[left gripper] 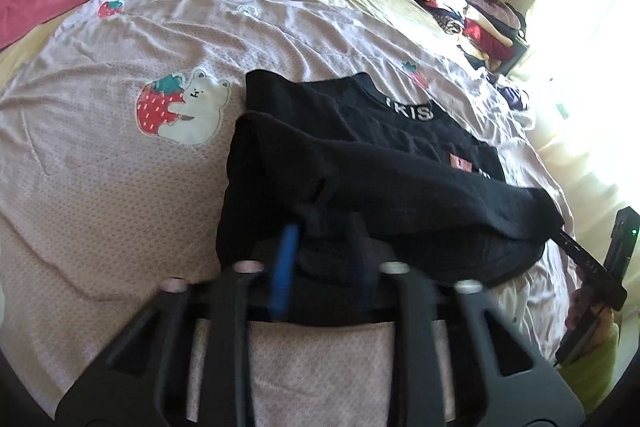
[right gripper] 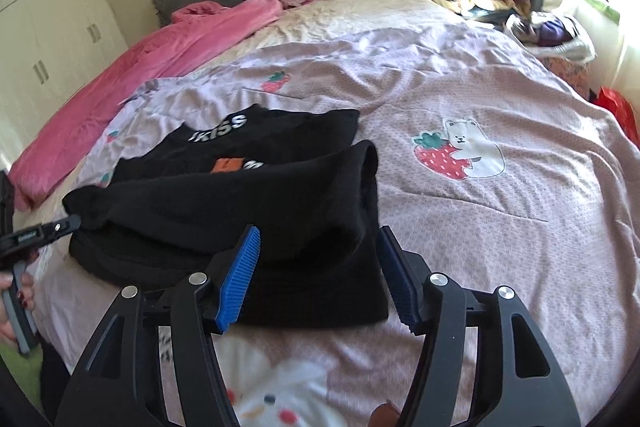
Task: Fold small clothes
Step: 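Grasp the folded edge of the shirt with both grippers, then lift the folded edge with both grippers and fold it toward the collar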
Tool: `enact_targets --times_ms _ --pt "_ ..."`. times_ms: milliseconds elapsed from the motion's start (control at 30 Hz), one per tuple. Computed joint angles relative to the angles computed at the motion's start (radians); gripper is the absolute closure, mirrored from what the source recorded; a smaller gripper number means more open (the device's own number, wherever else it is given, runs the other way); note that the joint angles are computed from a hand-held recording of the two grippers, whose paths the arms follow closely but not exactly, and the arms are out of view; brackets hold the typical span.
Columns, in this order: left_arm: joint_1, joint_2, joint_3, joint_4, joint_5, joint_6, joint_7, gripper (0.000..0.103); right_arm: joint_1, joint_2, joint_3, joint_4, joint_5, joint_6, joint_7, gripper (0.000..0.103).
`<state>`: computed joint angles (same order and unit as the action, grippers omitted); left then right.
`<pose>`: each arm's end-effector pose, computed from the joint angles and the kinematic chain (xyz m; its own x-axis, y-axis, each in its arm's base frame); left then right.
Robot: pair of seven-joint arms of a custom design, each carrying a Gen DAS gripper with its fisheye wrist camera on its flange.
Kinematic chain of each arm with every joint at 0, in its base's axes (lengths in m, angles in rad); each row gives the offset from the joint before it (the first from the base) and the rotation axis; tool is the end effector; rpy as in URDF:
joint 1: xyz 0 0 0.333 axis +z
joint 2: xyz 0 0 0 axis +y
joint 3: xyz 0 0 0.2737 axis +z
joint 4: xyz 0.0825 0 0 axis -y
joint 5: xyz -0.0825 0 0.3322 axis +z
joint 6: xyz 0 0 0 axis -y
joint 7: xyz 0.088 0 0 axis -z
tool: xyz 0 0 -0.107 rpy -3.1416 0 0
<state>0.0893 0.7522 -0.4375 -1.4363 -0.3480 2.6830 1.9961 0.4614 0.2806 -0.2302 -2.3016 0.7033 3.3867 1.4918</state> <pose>0.6764 -0.1552 0.3284 -0.3877 -0.8533 0.3486 -0.8181 0.1443 -0.5566 0.5197 0.0519 0.3188 -0.2940 -0.9234 -0.2467 -0.6450 0.3822 -0.6618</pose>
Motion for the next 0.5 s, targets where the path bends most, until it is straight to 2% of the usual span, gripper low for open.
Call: enact_targets --times_ms 33,67,100,133,167,233,267,333,367,433,500 --pt "-0.004 0.005 0.002 0.010 0.003 -0.002 -0.003 0.101 -0.068 0.002 0.052 0.002 -0.064 0.001 0.048 0.064" --pt "-0.010 0.010 0.007 0.021 0.009 -0.003 -0.008 0.102 -0.122 0.007 0.103 0.018 -0.057 -0.011 0.026 0.078" --pt "-0.017 0.010 0.010 0.023 0.017 0.006 -0.008 0.103 -0.145 0.009 0.118 0.027 -0.075 -0.024 0.032 0.097" --pt "-0.020 0.009 0.010 0.023 0.023 0.015 -0.004 0.103 -0.196 0.008 0.162 0.029 -0.101 -0.024 0.043 0.097" --pt "-0.018 0.005 0.004 0.019 0.024 0.029 0.004 0.103 -0.218 0.006 0.179 0.030 -0.119 -0.024 0.053 0.097" --pt "-0.011 0.004 -0.007 0.018 0.022 0.047 0.012 0.103 -0.215 0.000 0.165 0.034 -0.139 -0.019 0.062 0.097" --pt "-0.006 0.008 -0.013 0.026 0.020 0.048 0.017 0.103 -0.246 -0.006 0.191 0.033 -0.155 -0.007 0.071 0.097" --pt "0.000 0.028 -0.022 0.065 0.010 0.038 0.012 0.103 -0.387 -0.015 0.311 0.030 -0.231 0.023 0.124 0.097" --pt "-0.003 0.046 -0.018 0.103 0.011 0.024 0.002 0.103 -0.426 -0.015 0.340 0.036 -0.257 0.029 0.145 0.097" --pt "-0.018 0.081 -0.005 0.174 0.016 -0.004 -0.024 0.103 -0.446 -0.008 0.344 0.061 -0.295 0.027 0.177 0.097" --pt "-0.039 0.127 0.010 0.270 0.027 -0.046 -0.055 0.103 -0.415 0.009 0.303 0.104 -0.303 0.012 0.180 0.097"
